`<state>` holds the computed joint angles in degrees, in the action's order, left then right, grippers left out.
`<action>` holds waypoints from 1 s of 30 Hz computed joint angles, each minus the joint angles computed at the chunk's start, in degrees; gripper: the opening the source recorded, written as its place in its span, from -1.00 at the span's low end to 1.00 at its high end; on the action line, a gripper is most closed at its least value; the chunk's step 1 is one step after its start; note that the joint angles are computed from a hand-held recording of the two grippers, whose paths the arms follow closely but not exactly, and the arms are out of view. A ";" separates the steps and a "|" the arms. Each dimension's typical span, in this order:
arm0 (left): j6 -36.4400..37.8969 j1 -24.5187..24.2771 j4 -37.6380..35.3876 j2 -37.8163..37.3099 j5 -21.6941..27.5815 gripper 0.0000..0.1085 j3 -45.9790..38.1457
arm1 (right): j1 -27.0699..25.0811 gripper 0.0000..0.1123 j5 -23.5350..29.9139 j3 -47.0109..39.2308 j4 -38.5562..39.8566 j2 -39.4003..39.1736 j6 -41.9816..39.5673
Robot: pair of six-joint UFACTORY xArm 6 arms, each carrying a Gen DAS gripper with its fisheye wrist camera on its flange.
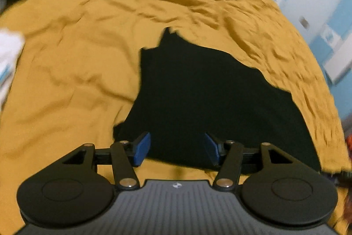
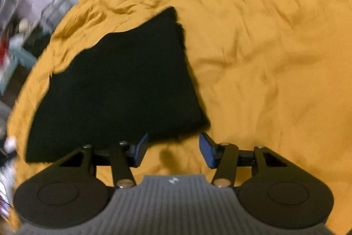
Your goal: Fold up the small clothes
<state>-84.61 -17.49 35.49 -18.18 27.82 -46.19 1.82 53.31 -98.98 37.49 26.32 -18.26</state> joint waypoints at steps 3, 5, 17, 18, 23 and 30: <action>-11.88 2.55 3.03 -0.40 -6.88 0.21 4.09 | -1.23 -0.03 -1.09 3.60 8.03 -0.86 1.25; -19.68 4.24 6.96 -0.46 -10.49 0.21 6.34 | -1.49 -0.03 -2.19 3.94 11.08 -0.26 2.28; -49.88 8.47 30.82 1.31 -11.97 -1.00 6.54 | -2.15 -0.81 -5.65 -1.55 22.93 7.33 2.95; -50.67 7.88 32.42 0.66 -9.89 -1.00 5.88 | -2.13 -0.84 -6.20 -1.23 25.27 6.84 0.21; -35.77 4.75 22.96 -2.05 1.96 -1.00 1.83 | -1.50 -0.90 -6.12 -5.44 22.24 6.84 -0.81; -17.61 5.15 0.44 -4.31 -0.59 -0.52 4.62 | -0.51 -0.89 -5.32 -6.79 12.02 6.05 3.67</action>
